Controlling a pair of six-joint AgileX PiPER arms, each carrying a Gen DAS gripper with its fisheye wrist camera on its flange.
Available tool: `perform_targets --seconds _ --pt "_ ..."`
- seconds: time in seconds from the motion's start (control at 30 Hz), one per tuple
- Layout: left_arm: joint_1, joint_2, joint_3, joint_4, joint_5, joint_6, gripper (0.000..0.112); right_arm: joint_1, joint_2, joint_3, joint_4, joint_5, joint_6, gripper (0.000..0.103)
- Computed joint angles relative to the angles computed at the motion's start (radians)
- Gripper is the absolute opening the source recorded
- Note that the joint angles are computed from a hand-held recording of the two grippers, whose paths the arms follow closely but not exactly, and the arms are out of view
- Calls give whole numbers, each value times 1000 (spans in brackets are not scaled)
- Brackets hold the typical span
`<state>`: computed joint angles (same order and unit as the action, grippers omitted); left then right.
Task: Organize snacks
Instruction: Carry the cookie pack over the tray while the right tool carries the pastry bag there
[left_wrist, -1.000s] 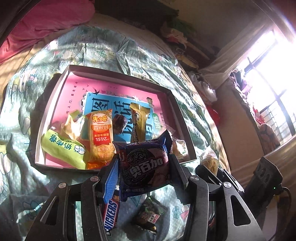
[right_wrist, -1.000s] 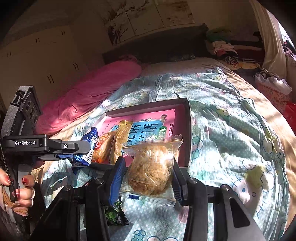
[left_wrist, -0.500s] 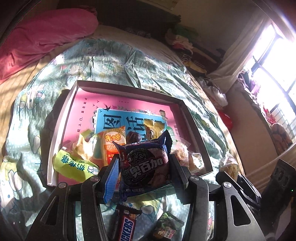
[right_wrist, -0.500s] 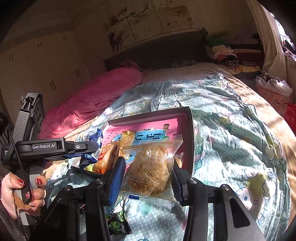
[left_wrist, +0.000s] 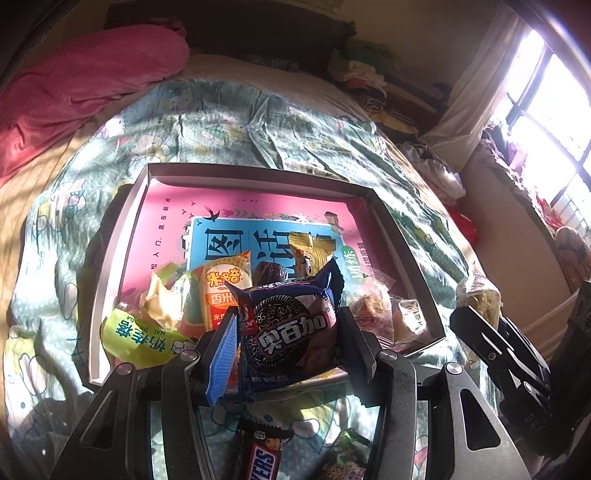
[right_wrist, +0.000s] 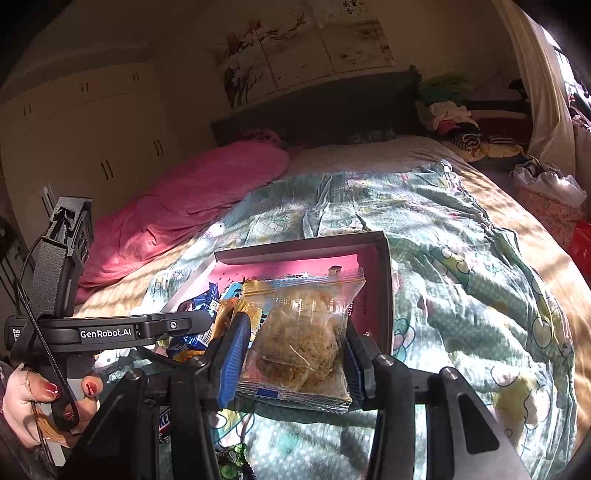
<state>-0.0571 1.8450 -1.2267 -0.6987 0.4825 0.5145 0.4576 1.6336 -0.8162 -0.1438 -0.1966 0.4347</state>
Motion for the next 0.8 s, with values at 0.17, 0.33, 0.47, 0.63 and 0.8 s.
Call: perform_targets --seconds 0.17,0.33,0.47,0.63,0.8 --pt "-19 14 -9 45 -17 -35 54 -13 24 -23 -55 -5 56 47" --pt "-37 23 -18 79 -29 -64 54 -15 48 -49 -75 -1 72 47" --pt "-48 31 -24 101 -34 -81 54 -19 69 -67 -123 -2 117 47" --pt "-60 33 -23 120 -42 -90 54 -22 83 -80 -153 -2 146 47" --pt "-68 36 -23 128 -46 -92 54 -31 101 -96 -191 -2 184 47"
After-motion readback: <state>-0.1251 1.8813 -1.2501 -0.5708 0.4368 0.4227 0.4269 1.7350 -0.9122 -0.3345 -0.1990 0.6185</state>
